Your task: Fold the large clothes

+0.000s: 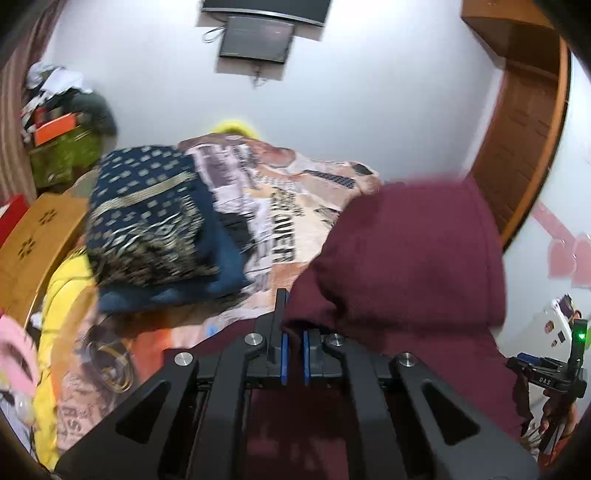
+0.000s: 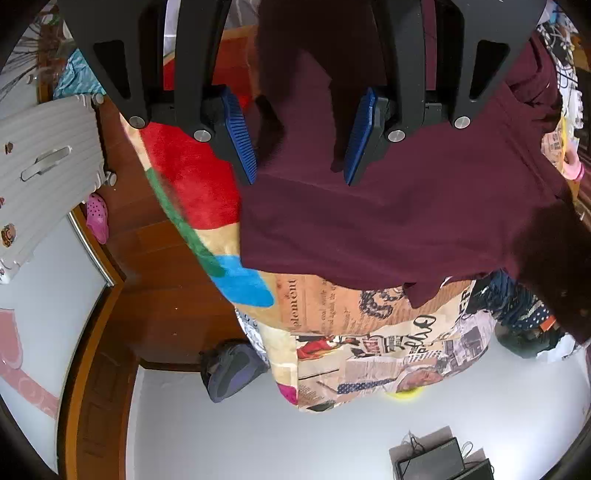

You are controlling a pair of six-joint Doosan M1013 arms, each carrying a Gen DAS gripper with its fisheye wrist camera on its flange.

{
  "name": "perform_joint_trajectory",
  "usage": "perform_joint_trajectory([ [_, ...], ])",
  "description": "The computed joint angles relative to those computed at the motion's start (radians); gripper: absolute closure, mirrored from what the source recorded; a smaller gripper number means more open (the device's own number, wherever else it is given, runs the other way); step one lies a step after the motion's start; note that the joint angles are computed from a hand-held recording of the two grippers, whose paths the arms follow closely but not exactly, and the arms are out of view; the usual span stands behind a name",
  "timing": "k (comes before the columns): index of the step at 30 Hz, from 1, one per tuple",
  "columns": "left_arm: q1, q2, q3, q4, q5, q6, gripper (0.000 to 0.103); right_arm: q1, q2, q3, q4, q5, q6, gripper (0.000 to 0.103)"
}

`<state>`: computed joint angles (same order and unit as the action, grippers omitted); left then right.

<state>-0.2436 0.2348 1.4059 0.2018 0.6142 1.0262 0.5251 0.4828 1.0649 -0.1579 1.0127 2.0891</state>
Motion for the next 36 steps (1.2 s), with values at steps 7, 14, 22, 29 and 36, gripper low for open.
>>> perform_joint_trajectory([
  [7,0.007,-0.024,0.081,0.102,0.103,-0.071,0.098,0.010,0.017,-0.023,-0.021,0.026,0.013,0.056],
  [14,0.023,0.011,0.140,0.163,0.316,-0.073,0.098,0.011,0.019,-0.023,-0.026,0.034,0.029,0.052],
  [22,0.068,-0.002,0.196,0.105,0.326,-0.101,0.063,0.013,0.030,-0.045,-0.039,0.059,0.040,0.052],
  [29,0.100,0.009,0.166,0.066,0.226,-0.083,0.039,0.006,0.032,-0.064,-0.054,0.047,0.051,0.052],
  [36,0.208,0.105,0.112,-0.384,0.252,0.210,0.036,-0.025,0.054,-0.099,0.005,0.051,0.040,0.051],
])
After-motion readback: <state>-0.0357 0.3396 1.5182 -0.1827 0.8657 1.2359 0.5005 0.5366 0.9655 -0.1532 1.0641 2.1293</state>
